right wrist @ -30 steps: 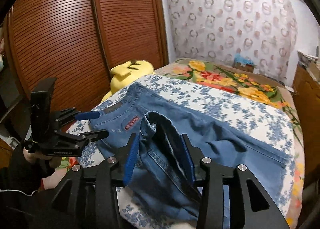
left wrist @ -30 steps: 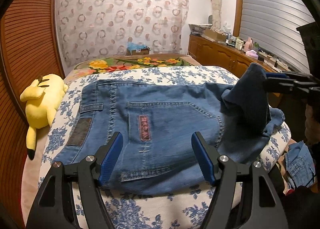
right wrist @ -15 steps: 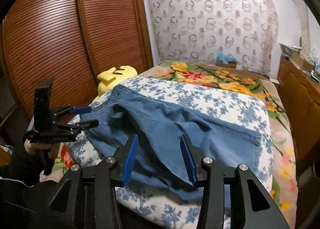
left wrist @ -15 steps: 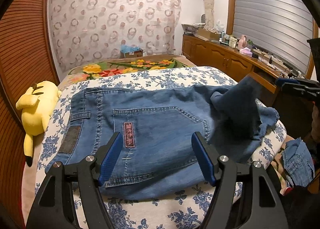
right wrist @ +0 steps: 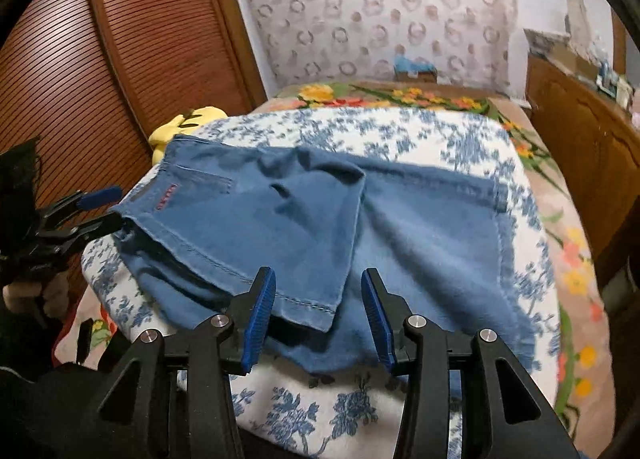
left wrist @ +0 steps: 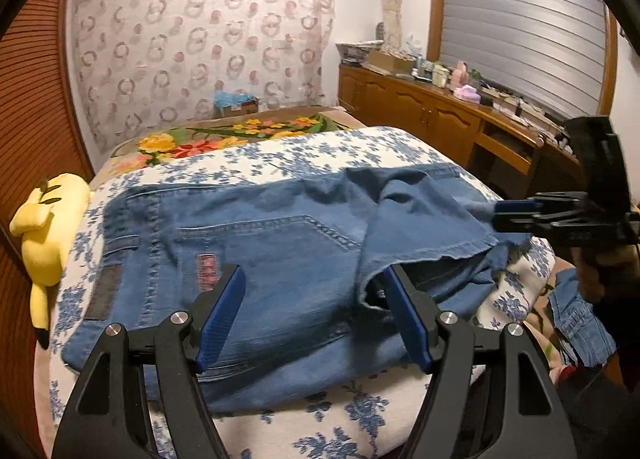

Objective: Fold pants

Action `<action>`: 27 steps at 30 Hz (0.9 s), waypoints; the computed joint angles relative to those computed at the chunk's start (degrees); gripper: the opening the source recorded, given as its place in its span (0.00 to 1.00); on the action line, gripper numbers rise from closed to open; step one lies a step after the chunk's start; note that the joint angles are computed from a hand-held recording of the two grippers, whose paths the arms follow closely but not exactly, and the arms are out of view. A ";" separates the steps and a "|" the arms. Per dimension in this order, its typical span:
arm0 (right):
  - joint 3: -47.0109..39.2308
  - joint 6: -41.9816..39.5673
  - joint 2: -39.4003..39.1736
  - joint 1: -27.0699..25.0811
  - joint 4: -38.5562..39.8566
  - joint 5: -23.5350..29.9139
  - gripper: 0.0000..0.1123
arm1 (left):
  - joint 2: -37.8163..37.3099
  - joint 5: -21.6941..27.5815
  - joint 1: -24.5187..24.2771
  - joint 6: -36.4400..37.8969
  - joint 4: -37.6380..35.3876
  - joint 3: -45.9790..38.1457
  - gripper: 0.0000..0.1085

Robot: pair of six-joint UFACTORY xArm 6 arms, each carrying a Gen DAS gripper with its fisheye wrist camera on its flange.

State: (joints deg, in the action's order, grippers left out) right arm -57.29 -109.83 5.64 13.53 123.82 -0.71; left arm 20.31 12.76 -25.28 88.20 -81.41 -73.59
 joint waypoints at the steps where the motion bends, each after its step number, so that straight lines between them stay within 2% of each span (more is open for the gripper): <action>1: -0.63 1.48 0.94 0.03 -0.91 0.28 0.41 | 0.30 0.63 -0.12 -0.88 1.13 -0.17 0.67; 7: -1.57 8.27 3.37 -0.14 -6.15 1.63 0.41 | 3.02 4.43 -0.38 -6.01 7.47 -2.47 0.66; 9: -1.42 11.75 3.88 -0.49 -9.38 2.86 0.41 | 4.81 4.39 -0.74 -9.86 11.84 -3.74 0.51; 13: -1.79 17.30 5.71 -1.41 -14.59 4.49 0.41 | 7.17 4.41 -0.91 -14.75 17.08 -5.76 0.37; 15: -2.03 19.60 6.47 -1.94 -16.94 5.84 0.41 | 7.21 4.74 -0.85 -15.16 17.59 -5.97 0.23; 16: -1.94 20.43 6.47 -2.11 -17.77 6.46 0.35 | 7.00 5.02 -0.85 -14.61 17.00 -5.99 0.18; 17: -1.85 19.46 6.22 -2.37 -17.29 7.69 0.12 | 6.68 5.10 -0.87 -14.21 16.53 -5.82 0.13; 18: -1.95 17.05 5.97 -2.36 -15.64 8.30 0.06 | 6.21 4.85 -0.89 -13.91 16.12 -5.49 0.09; 21: -3.00 6.13 4.07 -1.99 -6.59 7.34 0.03 | 4.14 2.76 -1.05 -11.91 12.86 -4.24 0.07; 23: -3.31 0.47 2.07 -2.41 -1.88 7.71 0.02 | 2.37 3.15 -0.69 -8.70 8.75 -3.56 0.07; 27: -5.11 -5.06 -1.16 -2.40 0.83 7.59 0.02 | -2.46 5.29 1.09 -2.57 1.45 -1.29 0.07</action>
State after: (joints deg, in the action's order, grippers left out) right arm -62.41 -114.90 4.48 11.14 124.65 6.88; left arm 17.85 18.05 -24.19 85.64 -79.96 -74.88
